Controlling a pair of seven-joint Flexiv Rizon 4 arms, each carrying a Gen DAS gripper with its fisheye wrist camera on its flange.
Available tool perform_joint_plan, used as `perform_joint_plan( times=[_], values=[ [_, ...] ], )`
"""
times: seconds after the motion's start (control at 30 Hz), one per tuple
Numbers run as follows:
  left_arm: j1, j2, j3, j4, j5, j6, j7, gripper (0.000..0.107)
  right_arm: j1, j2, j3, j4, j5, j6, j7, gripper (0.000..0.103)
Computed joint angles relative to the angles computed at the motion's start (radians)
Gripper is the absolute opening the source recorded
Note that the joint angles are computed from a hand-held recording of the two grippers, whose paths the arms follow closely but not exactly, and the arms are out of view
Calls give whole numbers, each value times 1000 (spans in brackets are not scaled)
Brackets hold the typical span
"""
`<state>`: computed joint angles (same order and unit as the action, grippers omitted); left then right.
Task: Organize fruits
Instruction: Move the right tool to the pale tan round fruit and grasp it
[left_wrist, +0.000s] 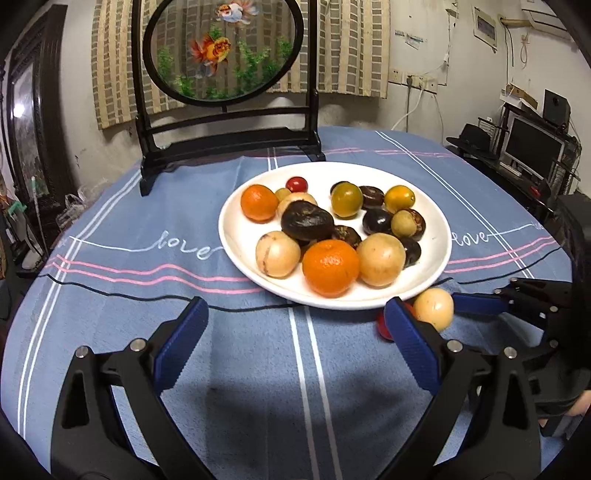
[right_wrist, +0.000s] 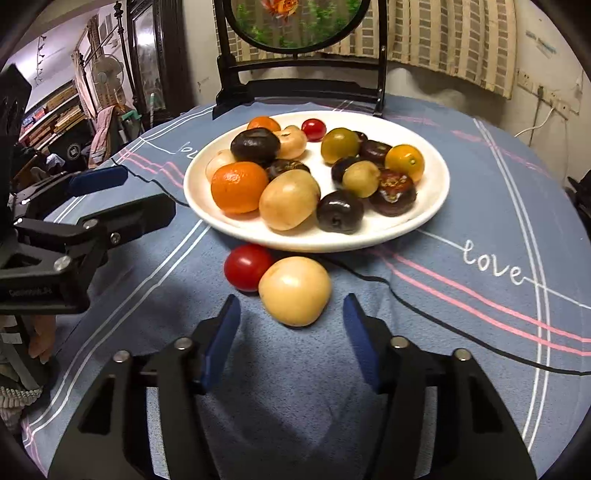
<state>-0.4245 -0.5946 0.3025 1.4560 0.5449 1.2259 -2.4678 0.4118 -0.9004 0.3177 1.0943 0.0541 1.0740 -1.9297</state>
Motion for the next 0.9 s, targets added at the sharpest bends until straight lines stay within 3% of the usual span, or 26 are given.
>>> perform_joint_plan(
  times=[0.23,0.47,0.57,0.77,0.9],
  values=[
    [12,7,-25,17,-25,-12,50,98,-48,-45,75,-125,118,-138,-35,50],
    [28,11,-56,34,-54,-40,99,98,-33,-69,48,-193,185,-186,-17,50],
    [36,2,-75,29,-68,-45,142,98,-31,-68,45,-202,201,-207,-28,42],
    [65,-30,-133,25,-136,17,256,98,-69,-32,39,-179,258,-171,-12,40],
    [61,-69,-130,-9,-204,36,290,98,-89,-38,43,-198,288,-160,18,40]
  ],
)
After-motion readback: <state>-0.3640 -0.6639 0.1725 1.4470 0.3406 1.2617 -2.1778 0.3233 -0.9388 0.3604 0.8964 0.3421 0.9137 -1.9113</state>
